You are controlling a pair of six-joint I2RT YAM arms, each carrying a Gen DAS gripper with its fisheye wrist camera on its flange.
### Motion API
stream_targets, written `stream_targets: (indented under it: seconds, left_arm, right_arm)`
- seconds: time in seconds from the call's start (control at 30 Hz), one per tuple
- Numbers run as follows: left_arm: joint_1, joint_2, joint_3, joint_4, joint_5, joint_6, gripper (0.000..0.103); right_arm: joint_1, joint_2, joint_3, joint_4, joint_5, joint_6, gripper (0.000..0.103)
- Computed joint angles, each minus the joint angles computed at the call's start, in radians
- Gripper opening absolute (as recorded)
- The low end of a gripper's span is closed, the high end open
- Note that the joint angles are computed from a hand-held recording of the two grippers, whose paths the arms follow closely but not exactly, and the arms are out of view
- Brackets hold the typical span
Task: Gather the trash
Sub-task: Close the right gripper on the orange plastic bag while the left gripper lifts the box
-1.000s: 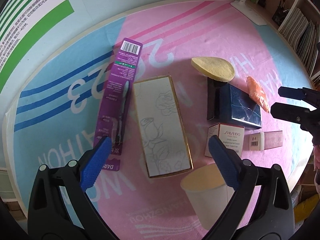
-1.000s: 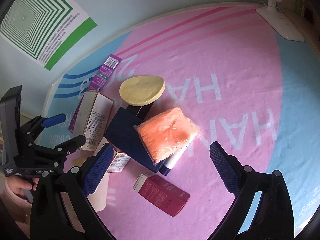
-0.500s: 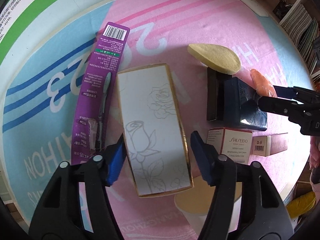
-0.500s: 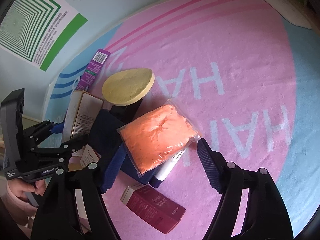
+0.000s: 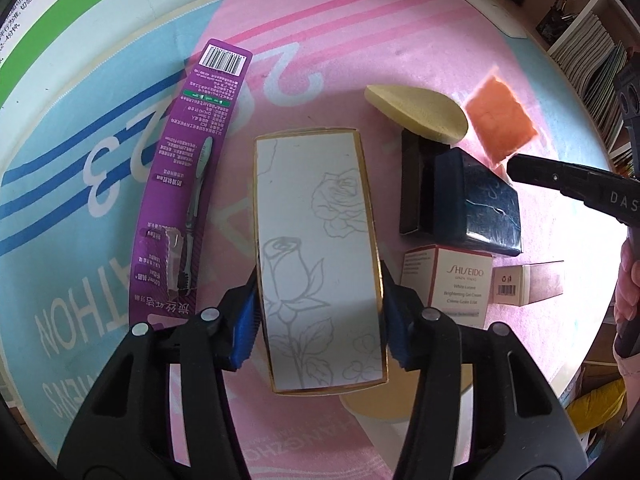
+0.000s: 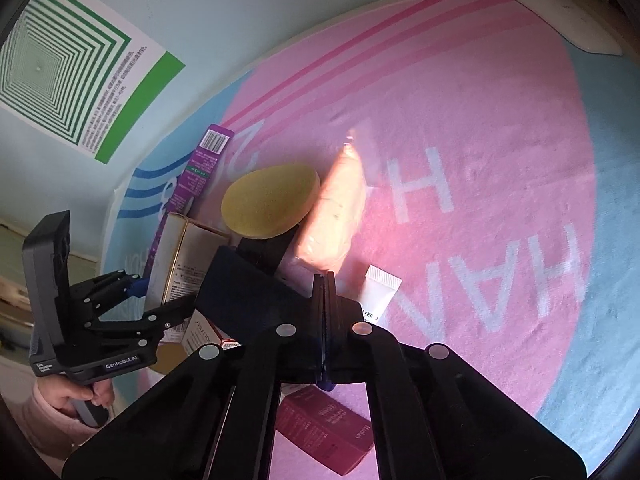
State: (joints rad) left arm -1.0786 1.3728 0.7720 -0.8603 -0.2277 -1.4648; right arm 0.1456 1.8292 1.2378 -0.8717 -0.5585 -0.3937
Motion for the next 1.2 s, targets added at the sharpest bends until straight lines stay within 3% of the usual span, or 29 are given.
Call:
stream_targets:
  seconds: [0.27,0.3,0.37,0.4,0.43,0.47,0.57,0.8,0.9,0.93,1.03,1.2]
  left_arm:
    - [-0.039,-0.045,-0.01,-0.039,-0.015,-0.041,0.048]
    - [-0.063,-0.032,0.016,-0.063,-0.017,-0.064,0.048]
    - [-0.069,-0.008,0.045,-0.1,-0.024,-0.069,0.055]
    - [-0.068,0.001,0.054,-0.116,-0.027,-0.067,0.06]
    - [-0.066,-0.001,0.057,-0.123,-0.032,-0.071,0.073]
    - [-0.064,-0.007,0.058,-0.128,-0.035,-0.076,0.082]
    - [-0.042,-0.035,0.049,-0.13,-0.041,-0.068,0.089]
    - [0.005,-0.023,0.02,-0.076,-0.015,-0.005,0.085]
    - [0.023,-0.044,-0.027,-0.007,0.022,0.014,0.054]
    - [0.031,-0.052,-0.043,0.014,0.034,0.022,0.048]
    - [0.026,-0.075,-0.057,0.031,0.019,0.039,0.047]
    - [-0.002,-0.09,-0.033,-0.018,-0.013,0.011,0.047]
  right_arm:
    - [-0.006,-0.032,-0.004,-0.003,0.01,-0.009,0.001]
    - [-0.007,-0.039,-0.011,0.008,0.018,0.0,0.007]
    - [-0.012,-0.036,-0.004,0.004,0.025,0.025,0.036]
    - [-0.011,-0.042,-0.005,0.009,0.033,0.044,0.076]
    - [-0.007,-0.064,-0.023,0.04,0.048,0.069,0.092]
    - [-0.005,-0.086,-0.042,0.072,0.046,0.081,0.092]
    - [0.026,-0.061,-0.017,0.069,0.05,0.097,0.091]
    - [0.107,0.055,0.05,0.086,0.08,0.145,0.088]
    - [0.11,0.101,0.075,0.066,0.069,0.142,0.049]
    - [0.103,0.099,0.07,0.074,0.055,0.145,0.047]
    - [0.087,0.096,0.077,0.057,0.046,0.124,0.043]
    - [0.03,0.047,0.06,0.046,0.01,0.113,0.021]
